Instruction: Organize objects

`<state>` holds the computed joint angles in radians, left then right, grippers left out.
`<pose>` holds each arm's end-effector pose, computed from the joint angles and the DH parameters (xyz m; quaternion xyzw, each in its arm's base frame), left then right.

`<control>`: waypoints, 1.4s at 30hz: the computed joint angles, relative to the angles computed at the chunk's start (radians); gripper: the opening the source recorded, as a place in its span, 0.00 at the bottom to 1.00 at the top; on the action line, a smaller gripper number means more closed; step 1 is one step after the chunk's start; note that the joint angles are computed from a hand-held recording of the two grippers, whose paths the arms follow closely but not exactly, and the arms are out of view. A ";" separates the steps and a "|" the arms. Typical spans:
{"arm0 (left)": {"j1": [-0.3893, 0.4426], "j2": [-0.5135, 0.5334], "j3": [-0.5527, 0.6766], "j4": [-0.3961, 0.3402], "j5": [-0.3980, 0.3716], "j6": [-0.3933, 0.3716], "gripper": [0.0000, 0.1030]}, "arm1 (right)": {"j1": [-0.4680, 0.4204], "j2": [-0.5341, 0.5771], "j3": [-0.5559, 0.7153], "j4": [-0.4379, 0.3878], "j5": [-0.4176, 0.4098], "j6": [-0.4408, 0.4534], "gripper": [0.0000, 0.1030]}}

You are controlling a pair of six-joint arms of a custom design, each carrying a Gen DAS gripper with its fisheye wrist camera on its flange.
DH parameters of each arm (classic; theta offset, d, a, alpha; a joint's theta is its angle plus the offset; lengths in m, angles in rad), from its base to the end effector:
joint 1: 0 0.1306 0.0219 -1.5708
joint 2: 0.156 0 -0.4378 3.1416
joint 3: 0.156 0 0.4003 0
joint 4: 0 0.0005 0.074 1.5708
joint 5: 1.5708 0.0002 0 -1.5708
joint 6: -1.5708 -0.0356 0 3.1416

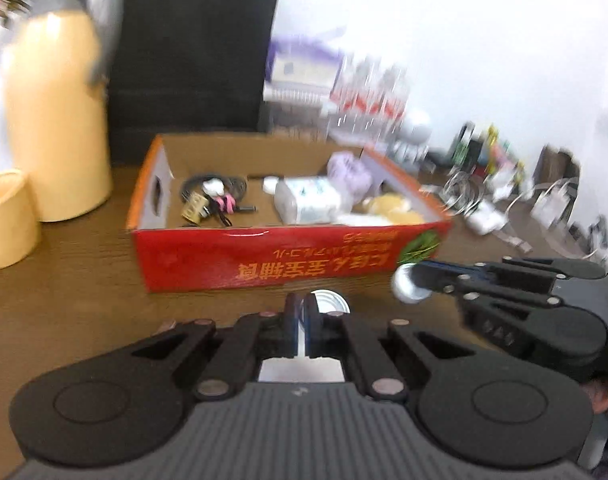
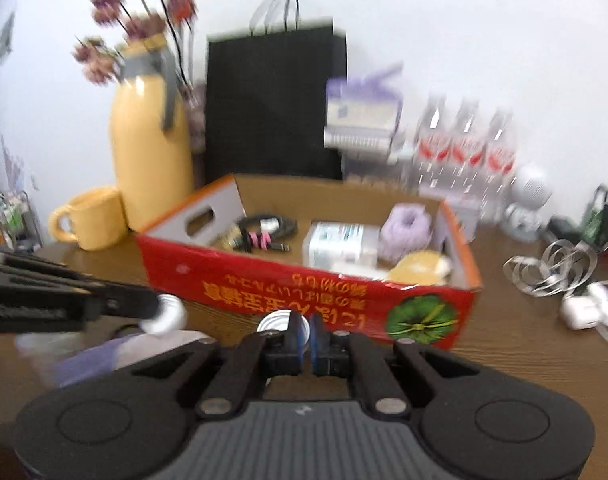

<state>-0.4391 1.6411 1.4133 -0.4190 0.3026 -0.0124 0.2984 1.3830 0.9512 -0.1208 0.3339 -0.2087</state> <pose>0.5349 -0.2635 0.4016 0.2636 0.8474 -0.2252 0.4021 0.4462 0.1245 0.3440 0.0423 0.8638 -0.0199 0.5016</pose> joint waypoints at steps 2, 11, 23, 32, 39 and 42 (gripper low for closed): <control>0.007 -0.100 -0.120 0.063 0.002 0.013 0.03 | 0.038 -0.092 -0.070 0.020 0.018 -0.006 0.03; 0.007 -0.420 -0.448 0.109 -0.109 0.071 0.03 | 0.296 -0.365 -0.275 -0.077 0.170 -0.158 0.03; -0.030 -0.592 -0.562 0.122 -0.162 0.004 0.03 | 0.539 -0.485 -0.334 -0.246 0.433 -0.381 0.03; -0.009 -0.460 -0.440 0.154 -0.099 -0.043 0.03 | 0.397 -0.503 -0.290 -0.151 0.363 -0.154 0.03; -0.003 -0.249 -0.157 0.128 -0.079 -0.131 0.03 | 0.167 -0.394 -0.147 -0.014 0.191 0.150 0.03; -0.015 -0.115 0.021 0.069 -0.087 -0.163 0.04 | -0.001 -0.283 -0.014 -0.046 -0.031 0.140 0.03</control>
